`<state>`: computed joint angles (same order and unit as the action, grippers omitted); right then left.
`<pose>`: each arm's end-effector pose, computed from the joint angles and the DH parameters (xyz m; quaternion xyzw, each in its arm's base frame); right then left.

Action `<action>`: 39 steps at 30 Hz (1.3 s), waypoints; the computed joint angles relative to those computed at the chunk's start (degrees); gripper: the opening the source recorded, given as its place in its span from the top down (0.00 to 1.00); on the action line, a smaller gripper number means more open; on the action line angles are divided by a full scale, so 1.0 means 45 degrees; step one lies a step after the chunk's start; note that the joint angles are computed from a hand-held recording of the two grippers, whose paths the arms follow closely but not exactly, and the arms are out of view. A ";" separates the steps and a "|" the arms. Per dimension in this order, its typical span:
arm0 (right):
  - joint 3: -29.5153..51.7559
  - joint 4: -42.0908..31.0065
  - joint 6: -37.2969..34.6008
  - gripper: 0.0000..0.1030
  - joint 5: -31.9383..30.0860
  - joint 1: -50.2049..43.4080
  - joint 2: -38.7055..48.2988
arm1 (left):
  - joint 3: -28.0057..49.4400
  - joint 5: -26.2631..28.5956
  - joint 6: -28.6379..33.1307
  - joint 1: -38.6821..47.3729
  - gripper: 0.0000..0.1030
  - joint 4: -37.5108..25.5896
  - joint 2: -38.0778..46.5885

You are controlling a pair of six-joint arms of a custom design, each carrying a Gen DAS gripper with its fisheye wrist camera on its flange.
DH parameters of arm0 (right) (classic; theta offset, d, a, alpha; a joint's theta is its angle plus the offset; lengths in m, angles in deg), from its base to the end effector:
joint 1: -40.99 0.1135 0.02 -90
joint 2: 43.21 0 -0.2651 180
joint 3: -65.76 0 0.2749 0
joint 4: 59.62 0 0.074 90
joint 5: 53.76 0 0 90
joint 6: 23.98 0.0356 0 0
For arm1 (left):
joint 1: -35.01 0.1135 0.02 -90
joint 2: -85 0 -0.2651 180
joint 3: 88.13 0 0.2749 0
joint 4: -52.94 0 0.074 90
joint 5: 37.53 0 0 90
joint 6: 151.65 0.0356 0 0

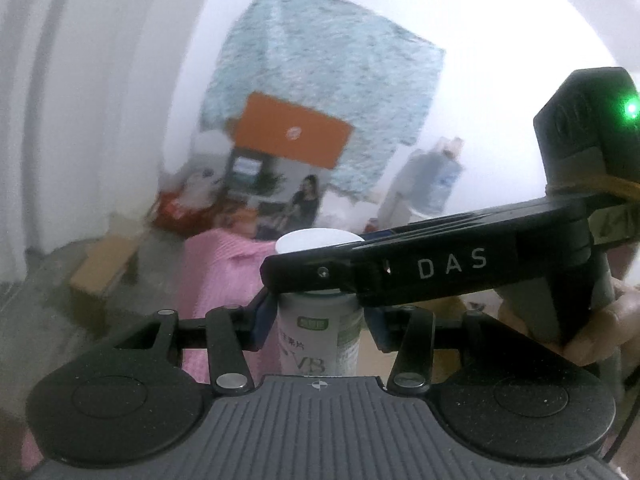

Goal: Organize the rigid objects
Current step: 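Carry the white jar over the box with the right tool, then lower the white jar into the box and open the right tool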

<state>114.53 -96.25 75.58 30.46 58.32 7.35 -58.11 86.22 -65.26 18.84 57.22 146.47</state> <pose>0.2014 0.0666 0.2417 -0.0828 0.8957 0.1452 0.4121 0.2059 -0.0803 0.1557 0.2397 0.7952 -0.3297 0.4488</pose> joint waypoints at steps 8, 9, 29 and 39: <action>0.0222 -0.1510 -0.1472 0.43 -0.2799 -0.5600 -0.0930 | 0.3626 -0.1202 -0.0670 -0.3435 0.54 0.0380 0.4767; 0.0212 -0.1516 -0.1759 0.43 -0.3319 -0.6479 -0.0654 | 0.4133 -0.1319 -0.0701 -0.3772 0.54 0.0386 0.5477; 0.1296 0.2909 -0.4672 0.46 -0.6832 -1.3077 0.8598 | 1.1368 -0.3804 -0.0422 -0.6333 0.53 -0.2831 1.2718; 0.0696 0.4218 -0.5492 0.46 -0.6340 -1.2744 0.8932 | 1.1124 -0.3879 -0.0130 -0.6469 0.49 -0.3127 1.2654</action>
